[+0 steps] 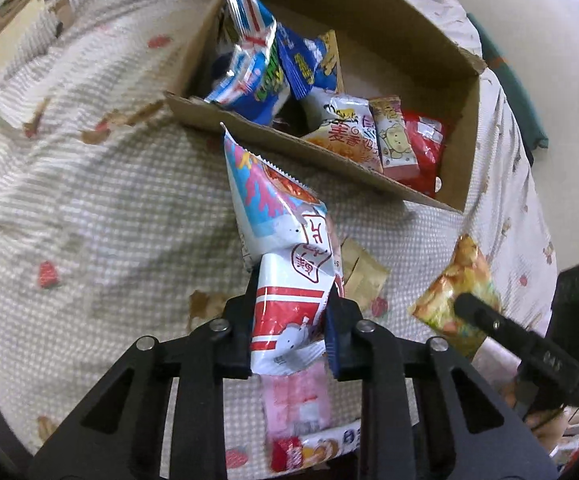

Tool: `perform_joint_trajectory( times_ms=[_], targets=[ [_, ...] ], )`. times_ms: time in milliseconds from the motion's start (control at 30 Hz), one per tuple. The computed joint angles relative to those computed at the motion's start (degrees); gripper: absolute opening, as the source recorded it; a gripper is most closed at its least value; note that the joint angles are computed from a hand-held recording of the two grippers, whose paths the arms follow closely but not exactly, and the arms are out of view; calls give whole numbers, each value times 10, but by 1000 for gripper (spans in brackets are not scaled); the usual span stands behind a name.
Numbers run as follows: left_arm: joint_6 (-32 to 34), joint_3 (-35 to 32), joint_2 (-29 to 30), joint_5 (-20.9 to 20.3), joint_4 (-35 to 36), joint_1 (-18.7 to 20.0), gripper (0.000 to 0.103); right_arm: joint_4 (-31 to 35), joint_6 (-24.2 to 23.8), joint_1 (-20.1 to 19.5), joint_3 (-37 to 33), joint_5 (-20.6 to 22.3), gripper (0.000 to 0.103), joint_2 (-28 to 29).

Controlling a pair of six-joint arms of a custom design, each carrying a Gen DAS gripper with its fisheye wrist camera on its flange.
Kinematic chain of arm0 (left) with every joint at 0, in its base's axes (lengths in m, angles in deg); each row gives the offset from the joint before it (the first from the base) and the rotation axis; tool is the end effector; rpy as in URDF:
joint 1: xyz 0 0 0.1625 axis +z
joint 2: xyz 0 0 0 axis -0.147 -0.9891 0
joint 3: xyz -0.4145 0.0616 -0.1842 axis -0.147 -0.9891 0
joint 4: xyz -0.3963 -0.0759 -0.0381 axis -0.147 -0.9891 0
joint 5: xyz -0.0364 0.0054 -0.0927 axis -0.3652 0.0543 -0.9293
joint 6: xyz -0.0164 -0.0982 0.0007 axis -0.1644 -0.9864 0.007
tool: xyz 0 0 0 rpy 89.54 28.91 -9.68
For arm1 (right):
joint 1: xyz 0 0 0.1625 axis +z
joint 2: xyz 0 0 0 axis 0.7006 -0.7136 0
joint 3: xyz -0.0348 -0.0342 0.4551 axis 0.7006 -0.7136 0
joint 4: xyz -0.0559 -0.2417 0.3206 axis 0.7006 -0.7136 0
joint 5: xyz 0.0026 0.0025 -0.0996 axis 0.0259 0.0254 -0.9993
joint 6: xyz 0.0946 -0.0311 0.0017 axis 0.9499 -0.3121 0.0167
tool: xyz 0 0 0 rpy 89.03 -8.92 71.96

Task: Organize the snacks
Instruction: 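Carry both bags into the box and open both tools to release them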

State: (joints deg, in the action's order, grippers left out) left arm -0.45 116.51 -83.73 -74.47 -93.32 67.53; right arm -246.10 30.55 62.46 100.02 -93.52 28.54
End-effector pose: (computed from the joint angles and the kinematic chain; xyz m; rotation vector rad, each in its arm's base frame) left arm -0.1768 -0.6102 0.2126 0.5959 2.7598 0.0453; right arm 0.2265 -0.4613 0.1412 -0.6570 -2.6517 0.8925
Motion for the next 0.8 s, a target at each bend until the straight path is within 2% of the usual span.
perform_joint_trajectory(
  times_ms=[333,500,633,800],
  targets=[
    [62,8,-33,50,-22,-4,22,11,-4,10,-11,-13,56,7],
    [74,10,-41,62,-30,-5,22,12,-6,17,-16,-22,56,11],
    [79,10,-47,67,-41,-7,22,-12,-19,25,-18,-29,56,16],
    [103,7,-48,77,-69,-20,22,-60,-59,37,-25,-42,56,24]
  ],
)
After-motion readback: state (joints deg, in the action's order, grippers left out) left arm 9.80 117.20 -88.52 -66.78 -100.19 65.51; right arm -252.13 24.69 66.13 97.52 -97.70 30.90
